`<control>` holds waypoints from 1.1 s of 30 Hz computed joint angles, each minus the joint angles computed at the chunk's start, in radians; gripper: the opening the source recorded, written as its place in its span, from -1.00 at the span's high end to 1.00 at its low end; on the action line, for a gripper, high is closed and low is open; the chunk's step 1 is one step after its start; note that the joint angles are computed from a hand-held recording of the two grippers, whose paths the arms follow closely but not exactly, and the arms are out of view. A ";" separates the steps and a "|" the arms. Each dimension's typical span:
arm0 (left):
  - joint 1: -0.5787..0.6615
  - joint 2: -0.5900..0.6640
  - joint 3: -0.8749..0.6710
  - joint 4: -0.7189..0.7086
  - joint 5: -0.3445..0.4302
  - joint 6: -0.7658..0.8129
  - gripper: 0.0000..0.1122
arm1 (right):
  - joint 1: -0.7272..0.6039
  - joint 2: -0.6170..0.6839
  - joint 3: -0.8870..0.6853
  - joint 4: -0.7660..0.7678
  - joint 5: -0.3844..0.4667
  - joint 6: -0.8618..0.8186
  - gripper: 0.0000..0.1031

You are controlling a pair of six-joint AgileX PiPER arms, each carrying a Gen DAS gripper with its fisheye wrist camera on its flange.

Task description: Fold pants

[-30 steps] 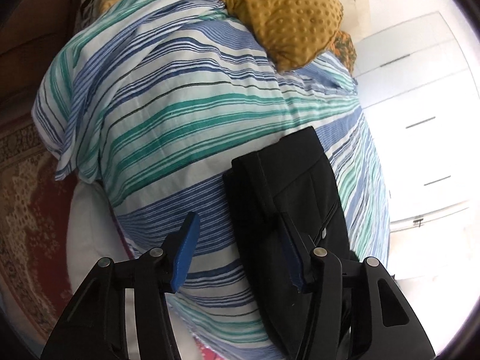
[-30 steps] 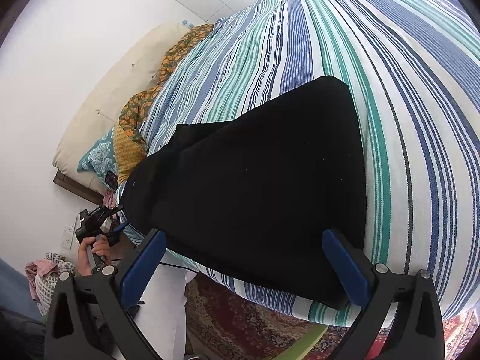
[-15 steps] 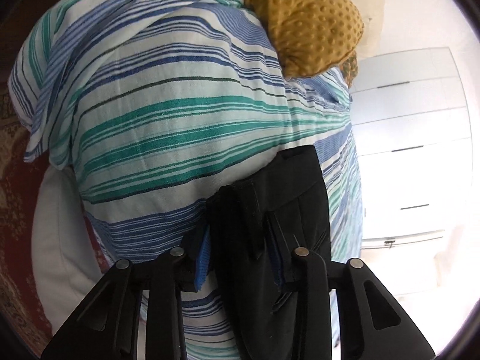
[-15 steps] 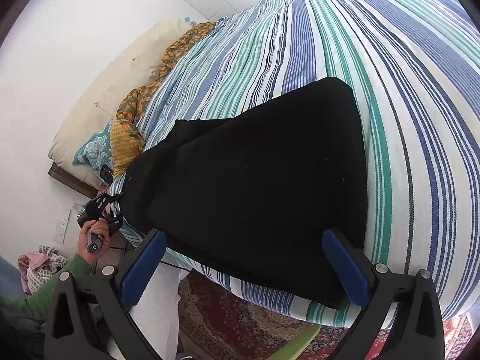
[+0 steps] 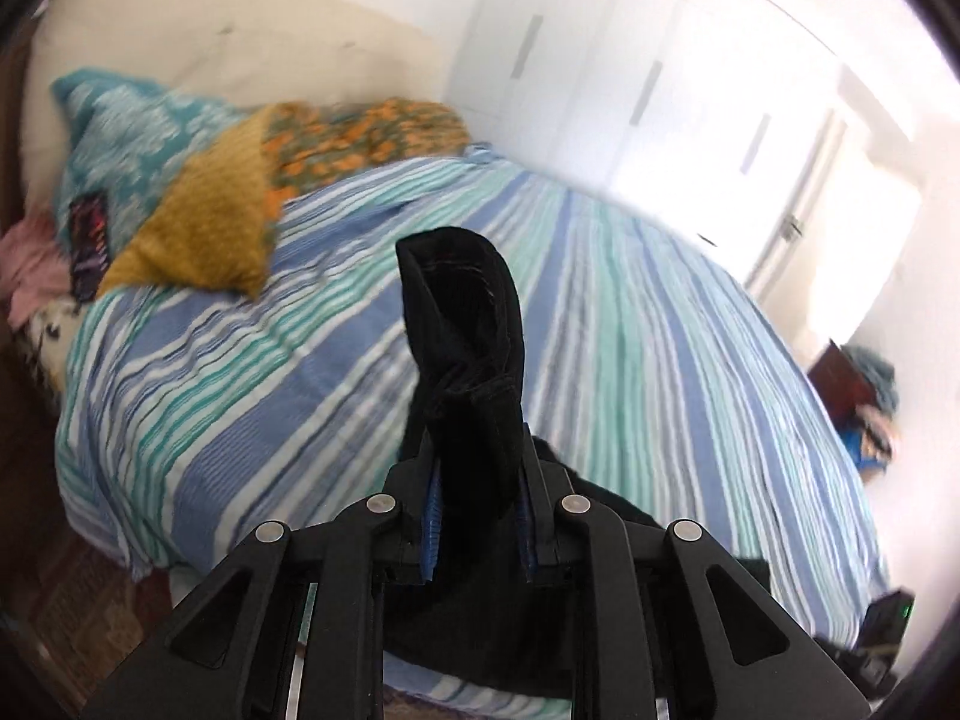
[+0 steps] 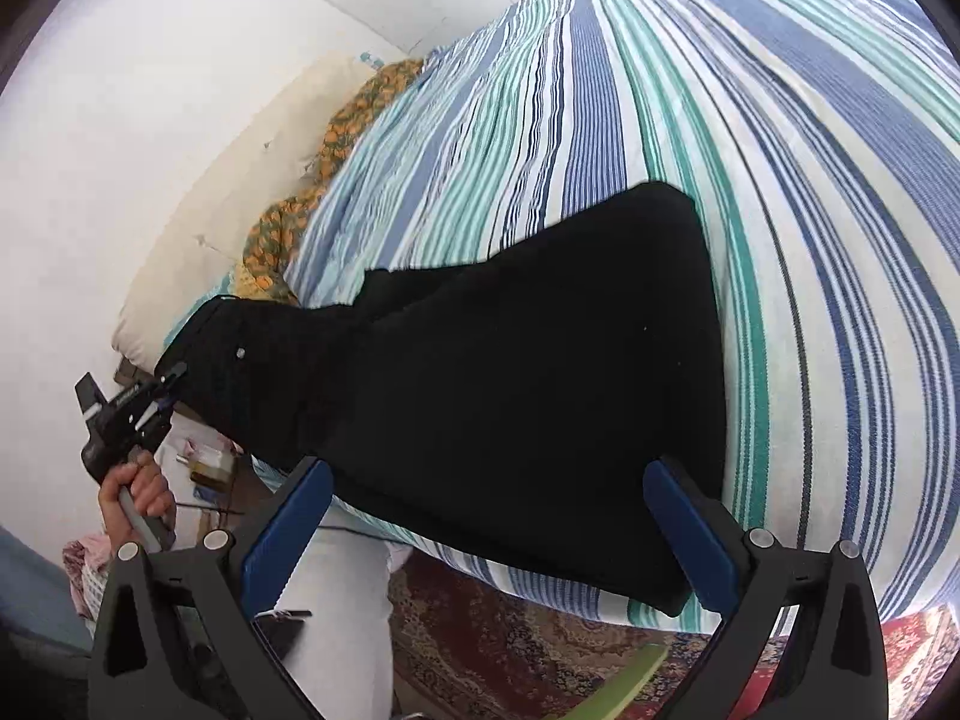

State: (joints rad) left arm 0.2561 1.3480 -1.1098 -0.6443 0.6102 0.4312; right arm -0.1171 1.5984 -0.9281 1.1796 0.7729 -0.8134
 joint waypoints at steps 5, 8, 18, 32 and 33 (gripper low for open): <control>-0.406 -0.006 -0.019 0.191 -0.049 -0.154 0.67 | -0.088 -0.148 0.095 0.157 -0.004 -0.157 -0.99; -0.627 0.098 -0.028 0.335 -0.114 -0.272 0.67 | -0.126 -0.201 0.122 0.169 -0.046 -0.170 -0.99; -0.764 0.222 -0.051 0.407 -0.024 -0.320 0.06 | -0.312 -0.208 0.160 0.210 -0.007 -0.140 -0.99; -0.417 0.304 -0.019 0.387 -0.016 -0.385 0.33 | -0.153 0.198 -0.218 0.050 0.399 0.135 -0.99; -0.443 0.312 0.009 0.376 -0.046 -0.361 0.31 | -0.132 0.232 -0.260 -0.009 0.409 0.185 -0.98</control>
